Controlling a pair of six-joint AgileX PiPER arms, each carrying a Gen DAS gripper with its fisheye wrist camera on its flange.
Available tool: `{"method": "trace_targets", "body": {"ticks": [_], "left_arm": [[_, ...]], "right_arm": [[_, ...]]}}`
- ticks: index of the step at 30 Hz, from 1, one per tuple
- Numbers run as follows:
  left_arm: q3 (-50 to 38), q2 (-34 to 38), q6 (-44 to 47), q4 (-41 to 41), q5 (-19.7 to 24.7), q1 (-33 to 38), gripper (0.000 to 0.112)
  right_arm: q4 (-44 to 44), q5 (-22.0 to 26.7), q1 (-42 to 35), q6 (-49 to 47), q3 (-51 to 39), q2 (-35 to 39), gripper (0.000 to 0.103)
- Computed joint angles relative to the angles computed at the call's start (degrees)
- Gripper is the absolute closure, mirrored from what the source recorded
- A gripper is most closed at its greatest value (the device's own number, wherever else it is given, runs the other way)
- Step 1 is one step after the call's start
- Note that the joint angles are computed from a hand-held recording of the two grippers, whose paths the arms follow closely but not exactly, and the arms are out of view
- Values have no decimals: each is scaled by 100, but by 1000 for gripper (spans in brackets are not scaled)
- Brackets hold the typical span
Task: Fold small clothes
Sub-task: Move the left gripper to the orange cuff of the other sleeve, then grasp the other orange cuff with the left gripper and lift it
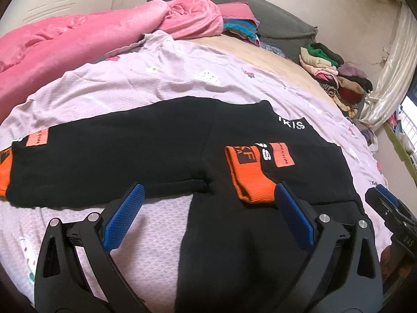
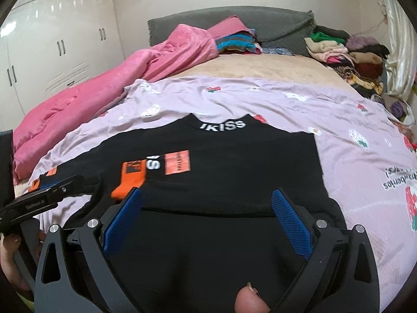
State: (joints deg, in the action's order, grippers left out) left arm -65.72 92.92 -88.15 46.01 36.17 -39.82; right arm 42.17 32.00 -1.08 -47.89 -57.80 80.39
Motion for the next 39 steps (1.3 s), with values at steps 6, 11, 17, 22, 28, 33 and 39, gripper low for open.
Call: {"method": "trace_targets", "body": {"ticks": [6, 11, 17, 22, 28, 33, 39], "left_arm": [[184, -186, -363, 257, 332, -53, 19], [271, -328, -686, 649, 903, -192, 19], [355, -449, -868, 805, 1587, -197, 19], [550, -632, -1001, 709, 1725, -45, 19], [793, -849, -1369, 713, 1880, 97, 19], [942, -990, -1522, 755, 2027, 240, 19], [1047, -1075, -1674, 551, 2340, 515, 19]], "right_arm": [[-276, -188, 494, 284, 25, -44, 4], [-594, -287, 861, 584, -11, -68, 4], [-877, -383, 1268, 903, -123, -55, 4], [-1105, -474, 1614, 1170, -242, 19, 4], [-1307, -546, 1958, 1427, -427, 157, 4], [-1512, -527, 2214, 1660, -615, 290, 4], [-1529, -470, 2467, 1654, -866, 463, 4]]}}
